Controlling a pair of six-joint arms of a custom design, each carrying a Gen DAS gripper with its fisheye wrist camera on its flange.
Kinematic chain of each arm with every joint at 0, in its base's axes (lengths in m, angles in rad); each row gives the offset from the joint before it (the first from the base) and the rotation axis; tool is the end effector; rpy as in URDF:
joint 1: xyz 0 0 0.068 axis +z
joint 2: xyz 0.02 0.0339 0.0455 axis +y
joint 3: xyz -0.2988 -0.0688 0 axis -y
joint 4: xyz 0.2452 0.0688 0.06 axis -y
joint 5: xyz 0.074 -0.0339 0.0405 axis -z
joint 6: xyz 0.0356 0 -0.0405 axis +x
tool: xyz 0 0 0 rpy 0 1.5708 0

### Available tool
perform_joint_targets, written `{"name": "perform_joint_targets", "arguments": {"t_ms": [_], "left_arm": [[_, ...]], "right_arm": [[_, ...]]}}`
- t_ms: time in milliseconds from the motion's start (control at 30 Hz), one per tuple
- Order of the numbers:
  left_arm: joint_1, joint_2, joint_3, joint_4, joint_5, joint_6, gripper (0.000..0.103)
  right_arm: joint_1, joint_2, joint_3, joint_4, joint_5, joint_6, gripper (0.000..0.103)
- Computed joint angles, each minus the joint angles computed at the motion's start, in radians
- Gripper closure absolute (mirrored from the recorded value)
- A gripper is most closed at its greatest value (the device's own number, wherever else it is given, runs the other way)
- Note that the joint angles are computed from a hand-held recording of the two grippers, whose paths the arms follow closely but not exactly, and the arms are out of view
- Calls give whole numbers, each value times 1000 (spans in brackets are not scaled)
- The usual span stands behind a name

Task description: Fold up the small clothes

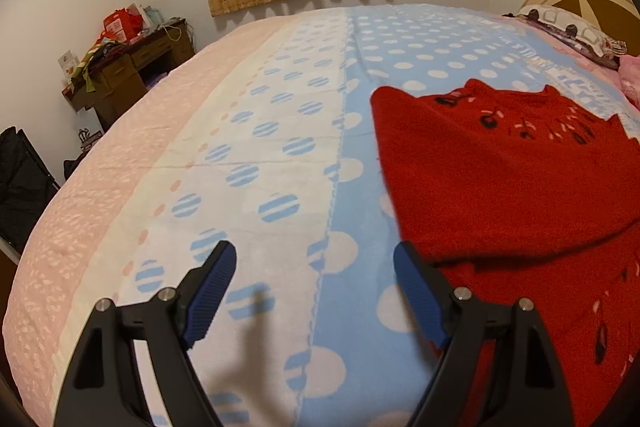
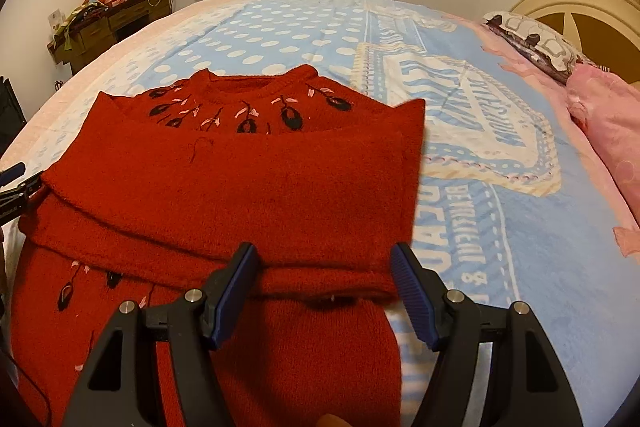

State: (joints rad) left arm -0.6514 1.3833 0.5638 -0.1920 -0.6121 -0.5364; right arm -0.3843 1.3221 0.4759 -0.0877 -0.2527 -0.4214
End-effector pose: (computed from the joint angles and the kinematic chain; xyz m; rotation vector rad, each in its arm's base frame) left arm 0.1955 -0.1233 0.1814 -0.0775 2.3484 0.2367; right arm 0.2058 -0.0736 0.1721 -0.1487 2.4587 -0.0305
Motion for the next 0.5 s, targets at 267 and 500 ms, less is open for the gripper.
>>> {"name": "perform_joint_targets", "arguments": {"t_ms": [267, 500], "left_arm": [[-74, -57, -2, -46, -9, -50, 19], [-145, -90, -4, -90, -23, -121, 19]], "right_arm": [[-35, -21, -8, -20, -31, -7, 33], [-64, -64, -14, -69, -62, -24, 33]]}}
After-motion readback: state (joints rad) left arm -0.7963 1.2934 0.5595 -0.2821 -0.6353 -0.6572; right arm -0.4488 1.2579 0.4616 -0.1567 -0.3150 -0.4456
